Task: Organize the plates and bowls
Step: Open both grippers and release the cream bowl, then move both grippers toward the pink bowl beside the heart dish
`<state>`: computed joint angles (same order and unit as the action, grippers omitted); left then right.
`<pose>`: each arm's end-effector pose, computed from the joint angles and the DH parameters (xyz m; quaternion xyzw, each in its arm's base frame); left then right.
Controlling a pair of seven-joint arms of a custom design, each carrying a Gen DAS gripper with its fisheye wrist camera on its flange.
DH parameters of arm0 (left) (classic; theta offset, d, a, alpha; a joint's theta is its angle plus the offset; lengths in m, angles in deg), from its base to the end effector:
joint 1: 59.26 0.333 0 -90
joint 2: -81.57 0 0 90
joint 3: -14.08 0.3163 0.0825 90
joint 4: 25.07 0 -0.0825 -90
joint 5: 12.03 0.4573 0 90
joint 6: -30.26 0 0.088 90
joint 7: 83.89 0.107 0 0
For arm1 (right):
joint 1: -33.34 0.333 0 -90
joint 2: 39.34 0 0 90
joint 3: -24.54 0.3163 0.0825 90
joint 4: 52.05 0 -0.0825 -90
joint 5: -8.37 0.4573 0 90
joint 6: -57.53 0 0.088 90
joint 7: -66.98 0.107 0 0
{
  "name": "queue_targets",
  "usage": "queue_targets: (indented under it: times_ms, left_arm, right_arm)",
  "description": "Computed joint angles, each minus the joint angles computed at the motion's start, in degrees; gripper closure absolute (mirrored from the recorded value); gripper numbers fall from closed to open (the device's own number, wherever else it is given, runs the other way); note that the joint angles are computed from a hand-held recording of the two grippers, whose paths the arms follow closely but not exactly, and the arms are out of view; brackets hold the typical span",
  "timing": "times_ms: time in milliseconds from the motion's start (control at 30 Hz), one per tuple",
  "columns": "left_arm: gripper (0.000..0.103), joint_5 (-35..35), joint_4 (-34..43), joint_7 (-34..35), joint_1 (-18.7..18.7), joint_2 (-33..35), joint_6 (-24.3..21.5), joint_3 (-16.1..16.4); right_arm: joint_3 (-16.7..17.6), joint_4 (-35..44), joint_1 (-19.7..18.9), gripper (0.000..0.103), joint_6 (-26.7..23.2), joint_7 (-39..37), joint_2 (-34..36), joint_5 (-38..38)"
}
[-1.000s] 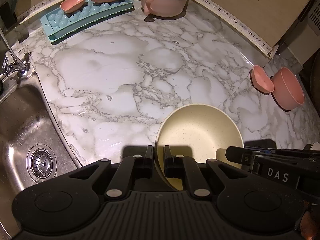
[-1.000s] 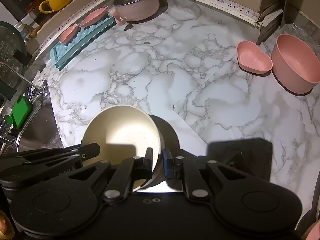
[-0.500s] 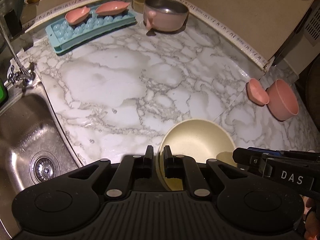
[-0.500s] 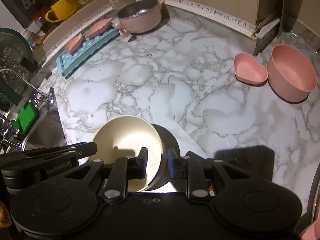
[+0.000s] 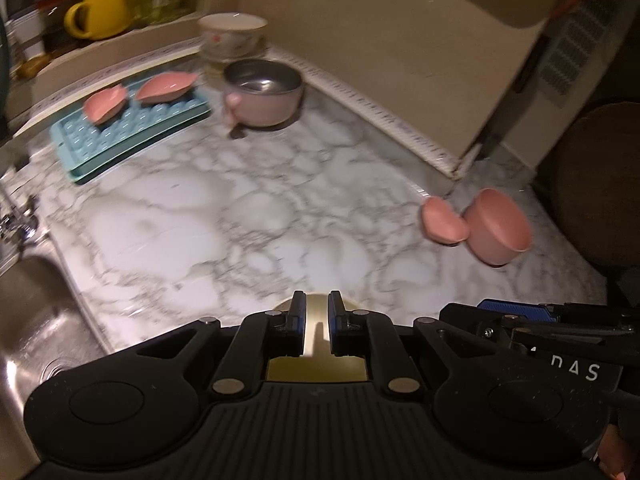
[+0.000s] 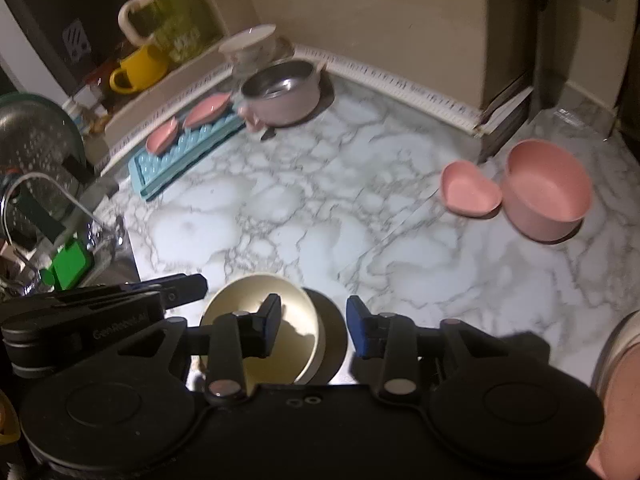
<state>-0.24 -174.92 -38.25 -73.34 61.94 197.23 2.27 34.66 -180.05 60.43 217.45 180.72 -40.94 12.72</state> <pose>0.4526 -0.2313 0.3879 -0.7110 0.6267 -0.2871 0.1388 0.4982 0.3743 0.4055 -0.7330 0.6160 -0.0525 0.2839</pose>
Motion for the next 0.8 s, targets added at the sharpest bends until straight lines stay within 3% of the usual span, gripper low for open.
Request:
queue_targets:
  times_ms: [167,233,267,333,400,500,633,733,800]
  left_arm:
    - [0.090,-1.2,1.2,2.8,-2.0,1.4,2.8,1.1]
    - [0.078,-1.5,1.6,3.7,-2.4,1.9,3.9,1.0]
    - [0.074,-1.5,1.9,3.9,-2.4,2.2,4.4,0.9]
    - [0.055,-0.7,2.3,3.4,-1.8,2.6,5.2,-0.1]
    - [0.046,1.3,2.8,1.9,-0.3,2.8,5.8,-1.8]
    - [0.040,2.4,3.9,1.6,-0.5,3.8,6.4,-2.0]
    - [0.030,8.6,6.2,-3.5,3.7,5.7,7.4,-6.4]
    - [0.027,11.0,8.7,-5.1,3.6,8.2,7.8,-6.6]
    - [0.024,15.5,11.1,-9.0,5.4,10.3,7.8,-8.4]
  right_arm:
    - [0.2,-2.7,-1.4,0.059,1.4,5.1,-3.3,-5.0]
    - [0.5,-3.9,-2.4,0.044,2.1,7.2,-4.5,-6.8]
    - [0.8,-4.6,-3.1,0.042,2.6,9.1,-5.2,-8.7]
    - [1.4,-5.5,-4.3,0.041,3.1,11.8,-6.3,-11.0]
    - [1.8,-6.6,-5.2,0.040,3.5,13.4,-7.6,-12.0]
    - [2.5,-8.1,-7.0,0.033,4.0,15.7,-9.4,-14.4]
    - [4.0,-9.2,-10.2,0.021,3.7,19.7,-11.2,-18.4]
    - [3.7,-9.8,-11.3,0.013,3.8,20.1,-12.0,-18.8]
    - [3.9,-9.9,-12.4,0.008,4.1,20.7,-12.1,-19.8]
